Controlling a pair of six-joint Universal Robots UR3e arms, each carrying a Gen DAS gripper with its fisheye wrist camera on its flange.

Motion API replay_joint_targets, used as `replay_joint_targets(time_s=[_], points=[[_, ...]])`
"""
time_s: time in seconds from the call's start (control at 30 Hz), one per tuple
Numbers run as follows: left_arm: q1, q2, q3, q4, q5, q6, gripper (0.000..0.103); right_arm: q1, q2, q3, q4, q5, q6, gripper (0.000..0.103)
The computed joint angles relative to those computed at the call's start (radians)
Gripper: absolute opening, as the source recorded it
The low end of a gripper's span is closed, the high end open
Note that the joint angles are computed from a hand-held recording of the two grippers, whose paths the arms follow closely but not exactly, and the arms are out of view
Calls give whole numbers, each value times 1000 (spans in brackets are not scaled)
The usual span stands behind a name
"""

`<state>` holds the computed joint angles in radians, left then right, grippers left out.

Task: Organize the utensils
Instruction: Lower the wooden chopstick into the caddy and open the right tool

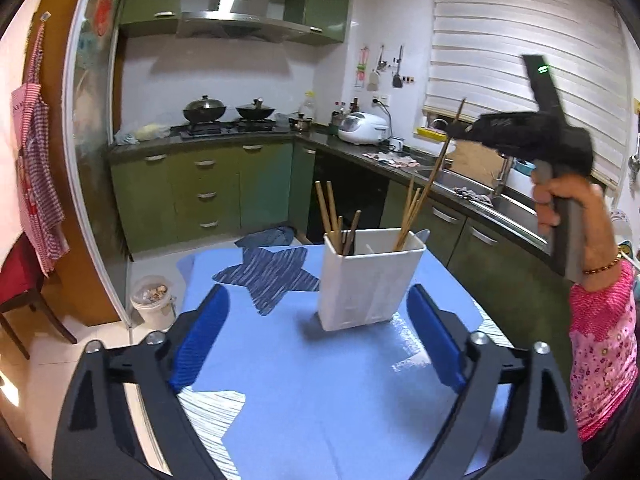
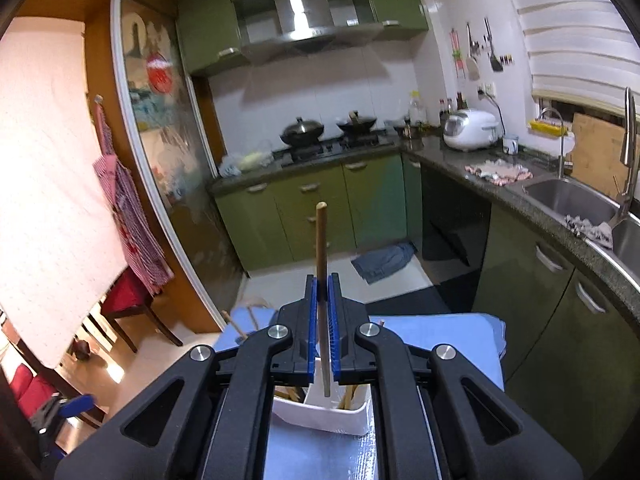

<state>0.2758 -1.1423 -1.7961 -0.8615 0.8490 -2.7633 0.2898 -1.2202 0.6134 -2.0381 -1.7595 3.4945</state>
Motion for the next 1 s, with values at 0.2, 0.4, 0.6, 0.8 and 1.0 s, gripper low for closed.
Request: replay_joint_targets(time_s=[0.2,0.4,0.6,0.8,1.0], points=[[13,33,-61,45,-25,-38,96,-19,28,103,-54,27,6,6],[-34,23,-72,41,-1,-42,96,-21,-22,269,-115,57,7,27],[-79,4,-89,69,61,-46,96,48,-294,676,-343,-32,34,43],[-95,9,-147,81,95,-33,96,223,-527,1053,-452,-229,121,66],[-76,87,-256,119,94,-12,96,451,-642,1321,-539,-476,309,93]])
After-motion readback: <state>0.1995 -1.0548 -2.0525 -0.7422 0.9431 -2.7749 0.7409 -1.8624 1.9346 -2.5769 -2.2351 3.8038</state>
